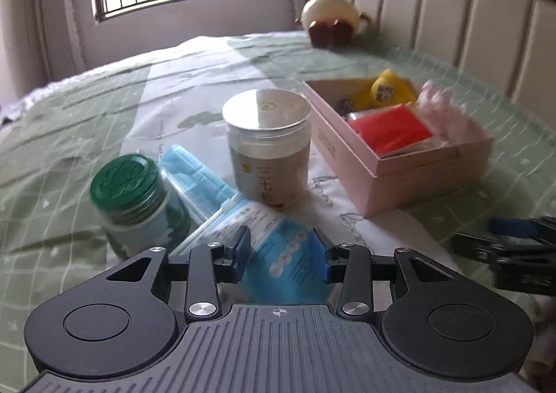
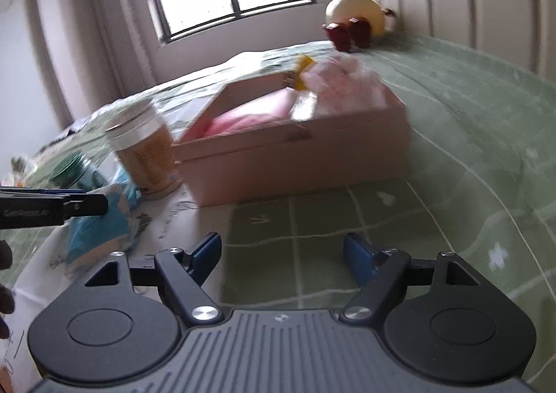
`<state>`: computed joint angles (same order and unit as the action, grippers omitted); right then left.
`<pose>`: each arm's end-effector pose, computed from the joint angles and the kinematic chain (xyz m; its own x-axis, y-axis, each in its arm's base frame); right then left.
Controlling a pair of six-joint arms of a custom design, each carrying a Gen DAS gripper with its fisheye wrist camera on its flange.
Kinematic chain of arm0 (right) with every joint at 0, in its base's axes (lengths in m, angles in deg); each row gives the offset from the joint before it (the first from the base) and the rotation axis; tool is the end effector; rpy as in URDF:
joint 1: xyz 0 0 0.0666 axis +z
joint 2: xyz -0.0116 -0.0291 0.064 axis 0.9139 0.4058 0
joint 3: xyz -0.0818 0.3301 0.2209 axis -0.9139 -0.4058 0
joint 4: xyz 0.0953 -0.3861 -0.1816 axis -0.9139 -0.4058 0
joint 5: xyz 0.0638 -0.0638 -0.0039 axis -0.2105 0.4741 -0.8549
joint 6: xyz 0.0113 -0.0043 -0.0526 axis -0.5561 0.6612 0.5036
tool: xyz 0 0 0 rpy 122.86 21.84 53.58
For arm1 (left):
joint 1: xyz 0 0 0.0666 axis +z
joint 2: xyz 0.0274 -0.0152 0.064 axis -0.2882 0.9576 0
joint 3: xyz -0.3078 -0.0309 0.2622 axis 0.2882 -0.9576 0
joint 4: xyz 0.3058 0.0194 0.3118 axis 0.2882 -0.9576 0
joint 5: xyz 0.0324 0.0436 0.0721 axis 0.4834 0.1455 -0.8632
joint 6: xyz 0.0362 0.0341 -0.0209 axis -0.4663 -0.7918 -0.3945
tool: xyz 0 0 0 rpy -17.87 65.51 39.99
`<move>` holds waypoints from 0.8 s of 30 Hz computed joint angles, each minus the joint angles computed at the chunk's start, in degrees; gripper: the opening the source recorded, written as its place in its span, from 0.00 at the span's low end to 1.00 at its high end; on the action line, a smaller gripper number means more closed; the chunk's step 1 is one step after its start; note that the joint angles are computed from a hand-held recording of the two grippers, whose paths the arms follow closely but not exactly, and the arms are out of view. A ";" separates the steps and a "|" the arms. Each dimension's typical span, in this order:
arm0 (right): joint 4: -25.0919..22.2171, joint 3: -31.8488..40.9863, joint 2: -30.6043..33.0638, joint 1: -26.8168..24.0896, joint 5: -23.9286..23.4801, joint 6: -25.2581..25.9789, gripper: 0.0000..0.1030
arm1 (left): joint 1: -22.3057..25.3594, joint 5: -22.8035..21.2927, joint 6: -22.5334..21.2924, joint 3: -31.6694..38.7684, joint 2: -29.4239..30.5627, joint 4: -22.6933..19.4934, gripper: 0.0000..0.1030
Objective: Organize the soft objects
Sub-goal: 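Reach the left gripper to the blue-and-white packet and grasp it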
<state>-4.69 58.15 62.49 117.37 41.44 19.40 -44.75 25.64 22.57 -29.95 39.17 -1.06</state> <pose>0.3383 0.3956 0.2505 -0.6060 0.0930 -0.7900 -0.1352 0.9666 0.2176 0.3859 -0.1967 0.2881 -0.6121 0.1245 -0.7809 0.1975 0.9803 0.0015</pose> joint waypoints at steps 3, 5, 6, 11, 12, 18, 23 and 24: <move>-0.98 5.11 3.51 1.03 -0.96 4.14 0.75 | 3.50 2.93 2.61 -4.66 -6.17 0.65 0.40; -5.17 11.22 7.97 1.66 1.12 5.79 0.65 | 6.34 3.34 4.06 -6.75 -9.58 -0.76 0.40; -6.70 13.71 9.84 1.86 1.75 6.48 0.52 | 7.61 3.64 4.74 -7.49 -10.92 -1.46 0.40; -8.07 20.20 14.68 2.25 -10.86 7.05 0.48 | 14.09 5.47 8.21 -10.99 -16.30 -3.25 0.39; -6.83 19.77 14.48 2.61 -14.00 7.82 0.48 | 15.37 6.49 8.82 -11.31 -16.86 -3.34 0.39; -6.64 16.92 12.35 5.79 -12.67 12.99 0.49 | 15.98 9.46 7.26 -10.70 -15.67 -0.74 0.39; -5.39 11.49 8.43 5.16 -0.34 10.60 0.62 | 8.50 2.06 -1.37 -9.01 -12.77 -1.47 0.39; -5.75 10.71 8.08 4.71 1.39 9.01 0.63 | 6.80 -0.50 -2.74 -8.55 -11.97 -2.33 0.39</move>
